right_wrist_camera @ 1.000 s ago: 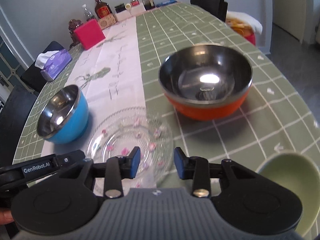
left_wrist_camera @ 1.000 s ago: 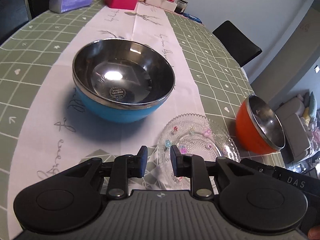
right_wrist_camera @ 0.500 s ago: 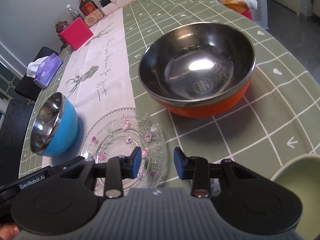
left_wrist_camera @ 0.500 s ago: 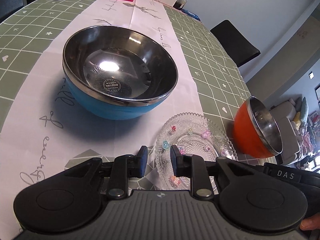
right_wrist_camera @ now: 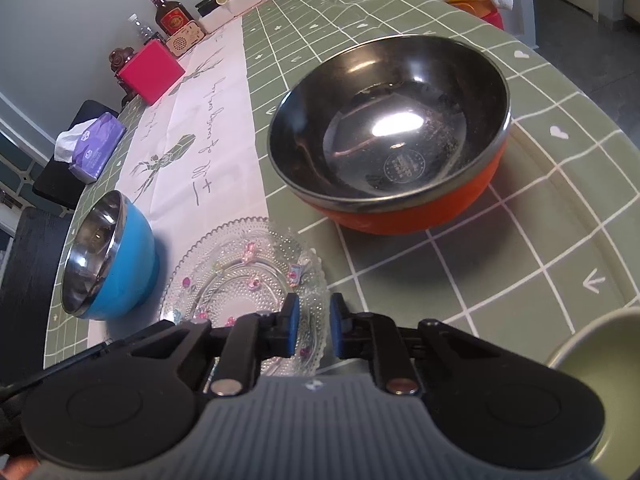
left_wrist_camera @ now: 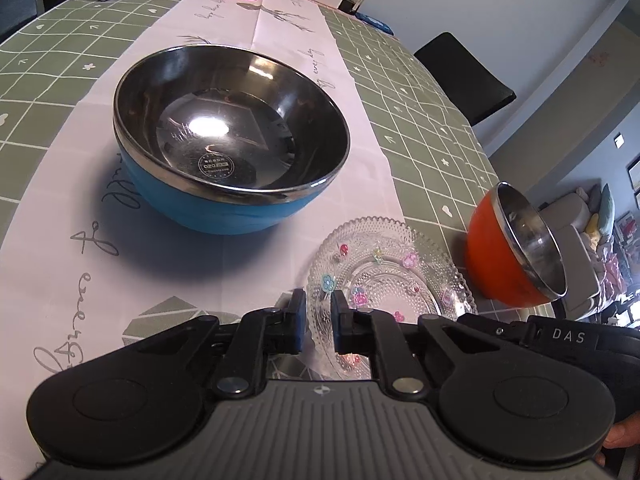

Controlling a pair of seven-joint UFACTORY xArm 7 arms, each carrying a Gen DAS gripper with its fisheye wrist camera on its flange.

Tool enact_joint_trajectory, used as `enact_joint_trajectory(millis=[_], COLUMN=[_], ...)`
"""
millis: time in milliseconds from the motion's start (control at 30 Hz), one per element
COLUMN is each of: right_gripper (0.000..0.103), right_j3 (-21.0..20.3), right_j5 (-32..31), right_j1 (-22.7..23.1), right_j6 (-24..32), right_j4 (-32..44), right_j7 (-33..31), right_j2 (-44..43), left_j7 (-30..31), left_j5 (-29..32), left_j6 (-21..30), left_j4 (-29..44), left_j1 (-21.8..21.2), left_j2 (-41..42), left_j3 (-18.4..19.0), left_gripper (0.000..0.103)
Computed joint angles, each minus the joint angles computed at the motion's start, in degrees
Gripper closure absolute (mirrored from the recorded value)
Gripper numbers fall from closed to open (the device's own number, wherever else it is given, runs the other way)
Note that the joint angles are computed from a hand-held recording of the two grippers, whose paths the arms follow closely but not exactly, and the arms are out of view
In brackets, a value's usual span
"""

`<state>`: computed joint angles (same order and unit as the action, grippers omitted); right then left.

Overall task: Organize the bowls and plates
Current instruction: 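Close the left tool on the clear glass plate rim, then carry the glass plate with the left tool onto the Fruity plate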

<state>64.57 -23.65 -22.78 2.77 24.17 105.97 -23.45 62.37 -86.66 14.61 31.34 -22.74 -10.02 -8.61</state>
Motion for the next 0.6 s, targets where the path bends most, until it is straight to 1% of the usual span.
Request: enact_joint_trajectory(millis=[100, 267, 433, 600], right_gripper=[0.094, 0.094, 0.095, 0.095], right_j3=[0.35, 0.92, -0.64, -3.41], right_j5=[0.26, 0.28, 0.24, 0.49], right_j1=[-0.37, -0.33, 1.57, 4.95], right_j6=[-1.05, 0.64, 0.47, 0.65], right_j4=[-0.58, 0.26, 0.07, -0.67], right_j7=[0.4, -0.37, -0.33, -0.24], right_j2=[-0.64, -0.74, -1.33, -2.68], left_j7=[-0.27, 0.3, 0.22, -2.69], left_j5=[0.67, 0.36, -0.37, 2.43], left_j6=[-0.81, -1.35, -2.29, -1.55], left_j4=[-0.09, -0.36, -1.25, -3.32], left_j1=[-0.27, -0.6, -0.79, -1.05], left_j2=[-0.11, -0.47, -2.31, -6.12], left_j3=[-0.33, -0.22, -0.24, 0.42], left_gripper=[0.089, 0.09, 0.09, 0.09])
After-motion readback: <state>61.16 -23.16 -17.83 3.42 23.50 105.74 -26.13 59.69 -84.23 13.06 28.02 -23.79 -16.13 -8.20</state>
